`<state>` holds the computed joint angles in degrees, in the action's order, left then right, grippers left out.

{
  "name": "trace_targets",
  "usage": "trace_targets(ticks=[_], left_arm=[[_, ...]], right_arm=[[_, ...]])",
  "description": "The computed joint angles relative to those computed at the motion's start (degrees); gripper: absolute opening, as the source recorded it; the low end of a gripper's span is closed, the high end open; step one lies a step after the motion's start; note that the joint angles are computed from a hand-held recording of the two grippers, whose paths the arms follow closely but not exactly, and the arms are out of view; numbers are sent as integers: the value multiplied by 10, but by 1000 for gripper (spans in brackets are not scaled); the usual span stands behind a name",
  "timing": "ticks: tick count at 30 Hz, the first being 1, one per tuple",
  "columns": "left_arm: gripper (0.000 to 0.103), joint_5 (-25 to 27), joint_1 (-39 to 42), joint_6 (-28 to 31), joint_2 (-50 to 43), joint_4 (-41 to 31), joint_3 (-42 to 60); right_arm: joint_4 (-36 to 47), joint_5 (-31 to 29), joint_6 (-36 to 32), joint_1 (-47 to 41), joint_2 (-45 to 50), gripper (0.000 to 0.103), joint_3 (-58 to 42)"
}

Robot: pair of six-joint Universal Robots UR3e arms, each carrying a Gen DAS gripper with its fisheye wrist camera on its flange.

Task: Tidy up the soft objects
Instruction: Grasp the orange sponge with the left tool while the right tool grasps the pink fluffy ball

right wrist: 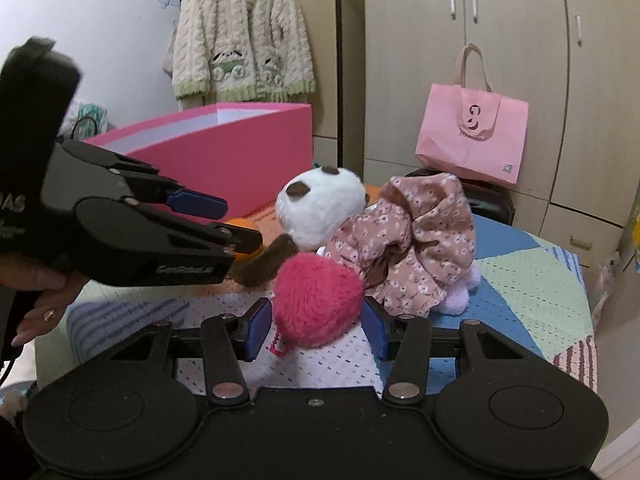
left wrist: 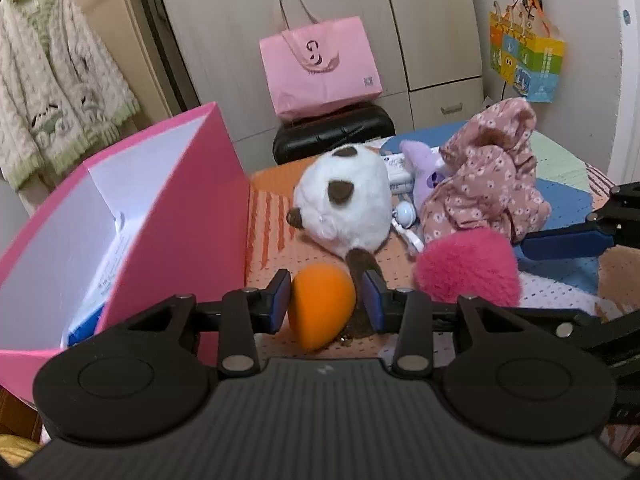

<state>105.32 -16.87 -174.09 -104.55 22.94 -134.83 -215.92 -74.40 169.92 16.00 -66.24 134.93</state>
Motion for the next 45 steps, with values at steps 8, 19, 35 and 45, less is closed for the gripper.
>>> trace_targets(ticks=[8, 19, 35, 45], left_arm=[[42, 42, -22, -17, -42, 13, 25], [37, 106, -55, -7, -98, 68, 39], [37, 55, -35, -13, -47, 109, -32], [37, -23, 4, -22, 47, 98, -117]], right_arm=[[29, -40, -20, 30, 30, 55, -53], [48, -99, -22, 67, 61, 59, -101], [-55, -119, 81, 86, 55, 48, -24], [-56, -146, 117, 104, 20, 48, 16]])
